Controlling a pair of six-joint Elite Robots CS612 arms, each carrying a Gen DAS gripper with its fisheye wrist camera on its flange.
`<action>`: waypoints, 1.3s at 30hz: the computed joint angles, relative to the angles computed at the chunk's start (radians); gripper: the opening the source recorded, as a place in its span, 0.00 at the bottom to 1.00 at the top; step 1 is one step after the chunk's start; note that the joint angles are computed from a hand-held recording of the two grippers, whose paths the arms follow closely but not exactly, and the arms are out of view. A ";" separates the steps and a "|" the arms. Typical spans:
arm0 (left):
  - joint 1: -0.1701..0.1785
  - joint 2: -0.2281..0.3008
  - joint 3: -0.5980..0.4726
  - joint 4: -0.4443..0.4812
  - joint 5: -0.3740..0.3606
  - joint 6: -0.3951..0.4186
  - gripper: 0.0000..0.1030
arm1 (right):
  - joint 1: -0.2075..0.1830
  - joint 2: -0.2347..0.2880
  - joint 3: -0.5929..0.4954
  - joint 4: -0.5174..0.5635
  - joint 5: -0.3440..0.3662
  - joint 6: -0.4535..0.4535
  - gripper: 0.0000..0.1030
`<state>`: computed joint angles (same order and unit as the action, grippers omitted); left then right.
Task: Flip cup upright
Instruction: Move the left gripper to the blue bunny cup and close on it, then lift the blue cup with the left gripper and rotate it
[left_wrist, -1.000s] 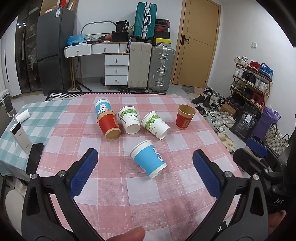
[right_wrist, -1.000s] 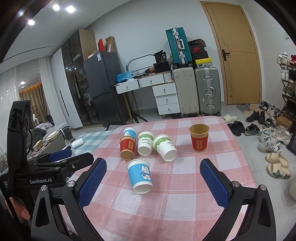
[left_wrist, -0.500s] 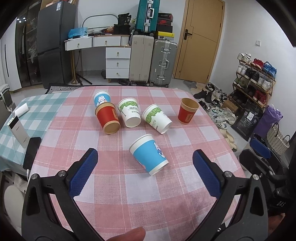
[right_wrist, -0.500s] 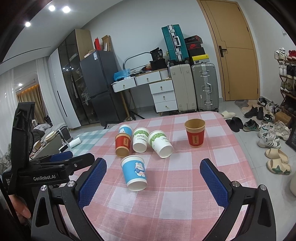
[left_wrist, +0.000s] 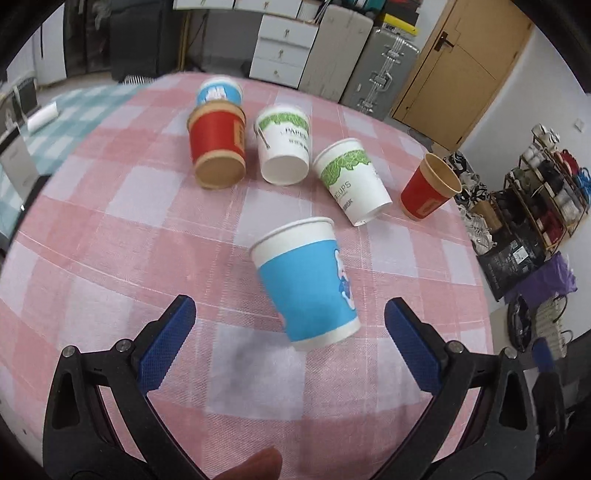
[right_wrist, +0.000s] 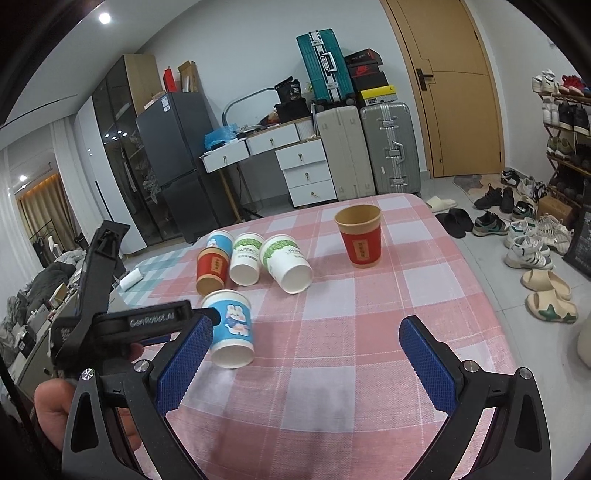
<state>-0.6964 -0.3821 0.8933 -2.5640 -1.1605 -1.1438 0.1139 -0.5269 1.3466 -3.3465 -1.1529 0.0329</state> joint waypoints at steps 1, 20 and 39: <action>0.005 0.013 -0.023 0.015 -0.014 -0.012 0.99 | -0.002 0.003 -0.004 0.005 -0.001 0.004 1.00; 0.063 0.130 -0.234 0.132 -0.188 -0.055 0.57 | -0.013 0.021 -0.023 0.004 0.002 0.025 1.00; 0.002 -0.179 0.242 -0.116 -0.051 0.141 0.57 | 0.020 -0.031 0.051 -0.072 0.015 0.002 1.00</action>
<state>-0.6945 -0.5615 1.1348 -2.6800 -1.2110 -1.0031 0.1338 -0.5575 1.3977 -3.4182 -1.1375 0.0353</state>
